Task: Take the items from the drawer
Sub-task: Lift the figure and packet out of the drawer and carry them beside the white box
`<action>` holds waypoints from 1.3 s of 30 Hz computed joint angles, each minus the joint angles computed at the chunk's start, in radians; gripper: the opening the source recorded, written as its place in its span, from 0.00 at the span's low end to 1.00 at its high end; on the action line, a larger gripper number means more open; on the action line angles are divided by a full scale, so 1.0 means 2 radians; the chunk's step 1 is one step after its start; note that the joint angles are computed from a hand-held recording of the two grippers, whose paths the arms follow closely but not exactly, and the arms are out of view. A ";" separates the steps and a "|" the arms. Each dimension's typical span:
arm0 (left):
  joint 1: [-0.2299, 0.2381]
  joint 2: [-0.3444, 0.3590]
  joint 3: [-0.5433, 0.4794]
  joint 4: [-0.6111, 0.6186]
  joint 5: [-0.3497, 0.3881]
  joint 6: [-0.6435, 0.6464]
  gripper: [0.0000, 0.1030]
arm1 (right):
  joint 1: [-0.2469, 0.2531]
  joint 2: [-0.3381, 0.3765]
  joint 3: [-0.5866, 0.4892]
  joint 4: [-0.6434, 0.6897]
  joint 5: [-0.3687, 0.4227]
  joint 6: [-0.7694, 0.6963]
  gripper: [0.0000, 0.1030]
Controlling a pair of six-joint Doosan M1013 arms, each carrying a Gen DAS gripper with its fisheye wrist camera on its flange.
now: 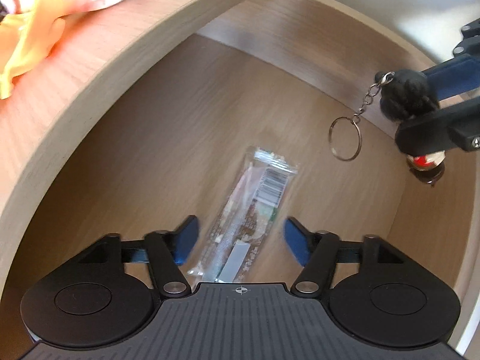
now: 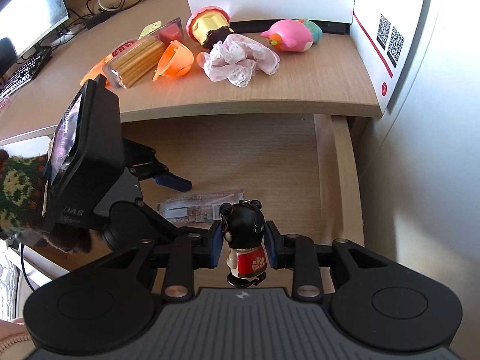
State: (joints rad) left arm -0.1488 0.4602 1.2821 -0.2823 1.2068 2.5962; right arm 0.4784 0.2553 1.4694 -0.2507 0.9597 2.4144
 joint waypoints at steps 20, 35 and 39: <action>0.078 -0.048 -0.028 -0.176 -0.015 -0.056 0.40 | 0.004 -0.001 -0.038 -0.072 -0.005 0.025 0.28; 0.054 0.000 -0.094 -0.159 -0.081 -0.130 0.40 | -0.009 0.027 -0.088 -0.141 -0.001 0.041 0.28; 0.041 0.020 -0.125 -0.123 -0.101 -0.133 0.40 | -0.015 0.047 -0.112 -0.187 0.010 0.048 0.28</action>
